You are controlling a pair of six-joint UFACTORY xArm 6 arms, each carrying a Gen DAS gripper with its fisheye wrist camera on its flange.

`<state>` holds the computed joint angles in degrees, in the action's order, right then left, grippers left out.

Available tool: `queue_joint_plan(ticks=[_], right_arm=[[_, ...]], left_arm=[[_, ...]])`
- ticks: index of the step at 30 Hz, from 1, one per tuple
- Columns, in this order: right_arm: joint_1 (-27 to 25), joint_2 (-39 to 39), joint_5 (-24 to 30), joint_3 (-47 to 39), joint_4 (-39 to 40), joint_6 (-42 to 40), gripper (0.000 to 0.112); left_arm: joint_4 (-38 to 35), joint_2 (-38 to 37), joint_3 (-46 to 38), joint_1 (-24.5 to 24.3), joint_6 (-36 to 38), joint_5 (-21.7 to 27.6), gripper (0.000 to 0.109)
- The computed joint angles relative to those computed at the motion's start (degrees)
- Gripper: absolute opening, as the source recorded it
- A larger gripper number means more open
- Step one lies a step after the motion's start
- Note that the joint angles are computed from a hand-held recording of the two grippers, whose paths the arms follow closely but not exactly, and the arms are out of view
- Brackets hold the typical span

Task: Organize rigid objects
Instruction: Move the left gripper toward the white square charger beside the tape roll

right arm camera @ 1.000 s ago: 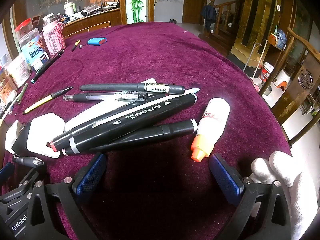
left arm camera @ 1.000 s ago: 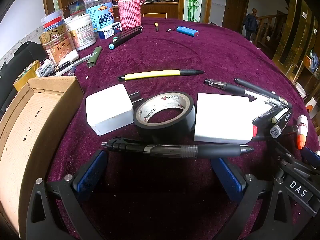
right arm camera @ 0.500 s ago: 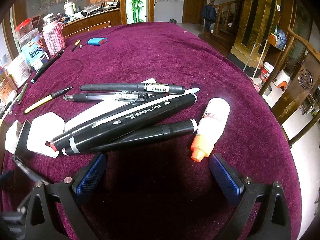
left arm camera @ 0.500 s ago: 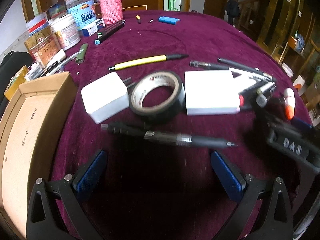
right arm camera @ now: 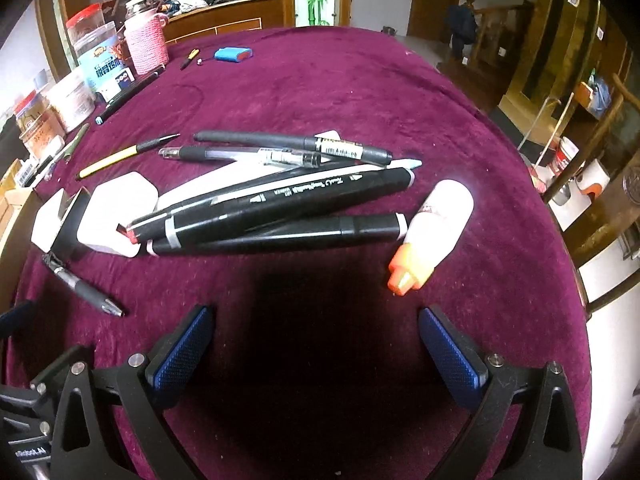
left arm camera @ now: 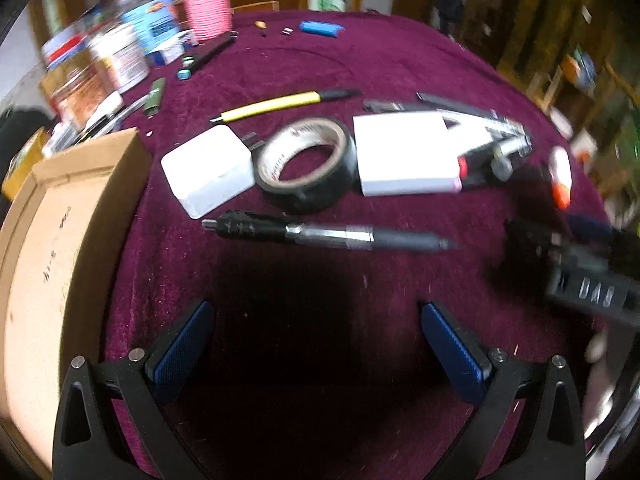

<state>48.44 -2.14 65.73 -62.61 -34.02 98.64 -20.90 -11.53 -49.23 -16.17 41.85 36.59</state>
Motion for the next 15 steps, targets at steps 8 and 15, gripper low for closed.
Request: queue_joint_plan(ticks=[8, 15], right_arm=[[6.68, -0.08, 10.82, -2.87, -8.52, 8.75, 0.100], [11.69, -0.79, 22.67, -3.82, -23.31, 17.49, 0.100]], left_arm=[[2.62, -2.95, 1.93, 1.03, 0.04, 1.00, 0.103], [-21.82, -7.54, 0.38, 7.66, 19.36, 2.93, 0.103]])
